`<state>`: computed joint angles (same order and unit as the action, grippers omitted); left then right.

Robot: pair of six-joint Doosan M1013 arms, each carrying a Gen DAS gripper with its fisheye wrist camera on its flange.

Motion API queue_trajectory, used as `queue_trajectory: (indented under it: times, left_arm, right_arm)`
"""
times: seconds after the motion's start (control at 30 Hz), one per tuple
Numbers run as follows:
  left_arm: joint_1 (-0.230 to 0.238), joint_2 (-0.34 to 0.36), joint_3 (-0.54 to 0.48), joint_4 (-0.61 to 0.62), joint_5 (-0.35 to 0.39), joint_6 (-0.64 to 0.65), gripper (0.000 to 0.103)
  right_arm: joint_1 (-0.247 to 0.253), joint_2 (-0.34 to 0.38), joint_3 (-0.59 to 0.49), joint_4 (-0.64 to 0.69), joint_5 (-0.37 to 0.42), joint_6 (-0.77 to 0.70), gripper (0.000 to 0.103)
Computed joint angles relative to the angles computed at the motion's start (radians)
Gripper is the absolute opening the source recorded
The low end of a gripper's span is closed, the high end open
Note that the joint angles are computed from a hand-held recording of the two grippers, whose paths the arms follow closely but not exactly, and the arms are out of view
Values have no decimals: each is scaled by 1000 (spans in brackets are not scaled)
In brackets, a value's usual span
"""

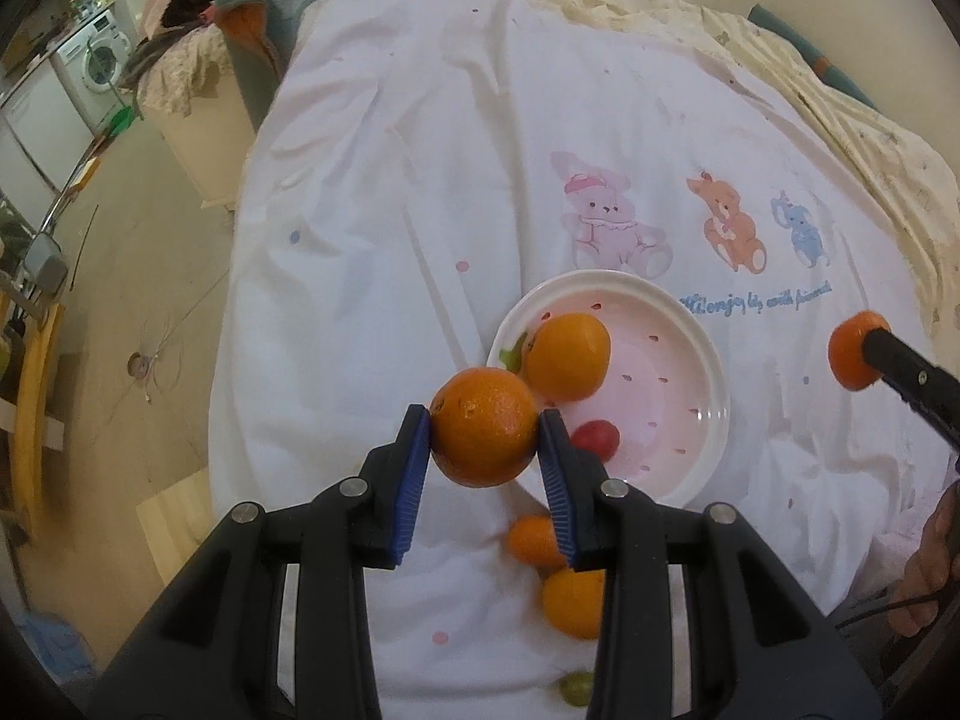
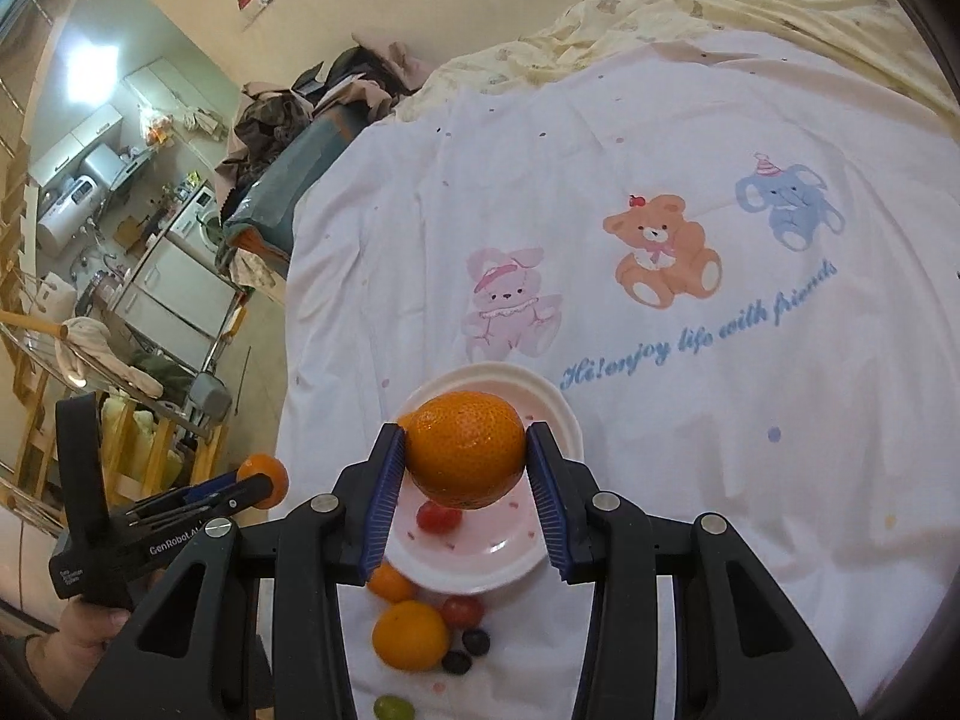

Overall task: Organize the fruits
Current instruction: 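Carry the orange into the pink plate with the left gripper while the right gripper places the tangerine there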

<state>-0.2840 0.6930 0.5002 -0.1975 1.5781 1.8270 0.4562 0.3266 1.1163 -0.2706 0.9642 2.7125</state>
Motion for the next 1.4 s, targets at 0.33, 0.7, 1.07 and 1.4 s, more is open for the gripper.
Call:
queue_trajectory:
  times: [0.33,0.7,1.07,1.4]
  left_arm:
    - [-30,87,-93,25,77,16,32]
    - [-49,106,-58,34,128,34,32]
    - [-50,109,-63,25,122,26,35]
    - [-57,58,29,30,50,84,73]
  right_arm:
    - [-53,93,-90,137,73,-189,43]
    - [-93,140,-76,275,105,-260,44]
    - [-101,144,-55,320,114,-246,45]
    - [-96,158,-76,303,136,-258,46]
